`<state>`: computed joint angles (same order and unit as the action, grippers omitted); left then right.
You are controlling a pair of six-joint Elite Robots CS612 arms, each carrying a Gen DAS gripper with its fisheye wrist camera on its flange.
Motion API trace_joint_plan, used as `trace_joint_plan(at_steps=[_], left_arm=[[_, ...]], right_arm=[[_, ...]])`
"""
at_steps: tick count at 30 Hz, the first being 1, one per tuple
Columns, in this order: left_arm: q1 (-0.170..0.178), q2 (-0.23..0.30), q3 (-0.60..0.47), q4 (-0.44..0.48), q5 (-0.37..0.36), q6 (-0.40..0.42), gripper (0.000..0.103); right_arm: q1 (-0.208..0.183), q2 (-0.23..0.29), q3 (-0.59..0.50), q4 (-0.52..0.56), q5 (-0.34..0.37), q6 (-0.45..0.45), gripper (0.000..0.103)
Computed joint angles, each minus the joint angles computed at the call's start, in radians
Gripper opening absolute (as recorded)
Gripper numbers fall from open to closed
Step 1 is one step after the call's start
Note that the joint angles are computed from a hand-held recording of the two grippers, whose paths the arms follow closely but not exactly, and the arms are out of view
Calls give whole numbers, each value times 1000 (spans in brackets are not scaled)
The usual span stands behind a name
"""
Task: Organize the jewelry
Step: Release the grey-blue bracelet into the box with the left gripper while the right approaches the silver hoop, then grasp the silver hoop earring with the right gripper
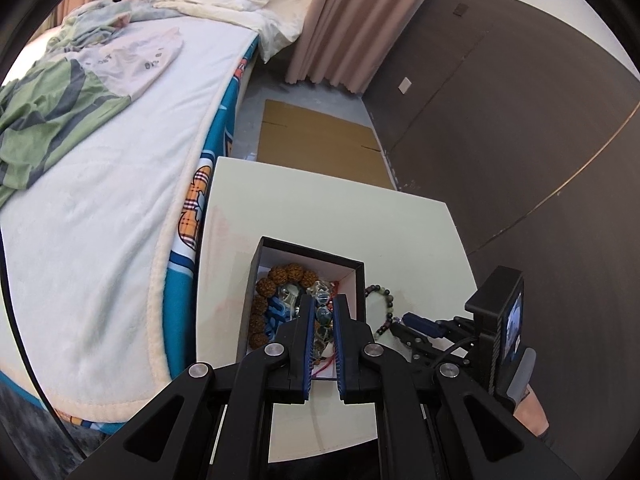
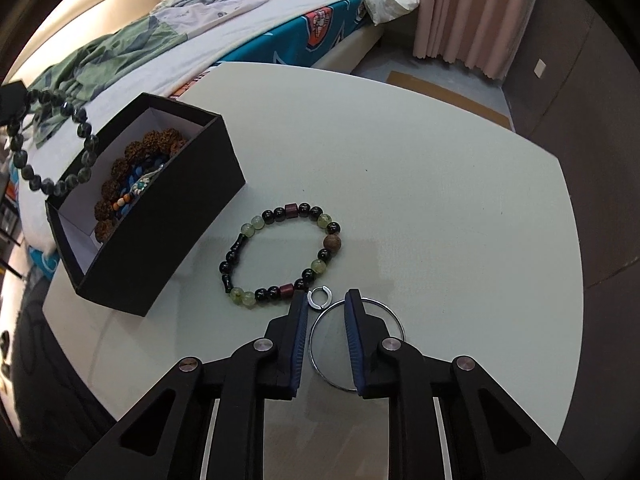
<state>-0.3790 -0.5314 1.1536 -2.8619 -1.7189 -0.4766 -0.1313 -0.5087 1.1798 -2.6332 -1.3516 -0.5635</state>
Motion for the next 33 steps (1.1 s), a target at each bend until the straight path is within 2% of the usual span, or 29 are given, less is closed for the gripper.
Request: trace_joint_plan(at_steps=[2,4,6,8,10,16,19,23,25,26,27,28,33], left_arm=[[0,2,-4,2,-4,4,9],[1,5,-9,6,-7,7,9],[2,9,-16,14,-11,9,9],[3,15,-28,28,-20,11,9],[2,22,-40,40,-28,13,9],[-1,43,-75,62,-63,20,9],[-4,52,-91,61,-88,33,9],[-8,54,-100,64,-89,45,9],[-7,53,-97,62,-88,46,9],[-7,51,-95,61,-87,46,9],[-6,49,-90,58,-85,44,9],[-5,49,-89,57,-83,43,9],[1,49,-81,52,-80,26,9]], right_arm=[[2,3,-3,-6,-2,-16,21],[-2,5,-11,12,23,-17,16],[-8,7,-21,39,46,4,5],[-17,11,-42,86,71,46,2],[-29,11,-48,108,112,91,2],[-65,-29,-1,65,283,163,2],[-73,-42,19,34,327,183,2],[-57,-34,3,48,263,172,2],[-40,-25,-17,86,186,141,7],[-35,-21,-22,95,159,126,21],[-33,-18,-23,97,138,116,42],[-32,-18,-20,91,125,112,49],[-23,-10,-21,56,42,102,51]])
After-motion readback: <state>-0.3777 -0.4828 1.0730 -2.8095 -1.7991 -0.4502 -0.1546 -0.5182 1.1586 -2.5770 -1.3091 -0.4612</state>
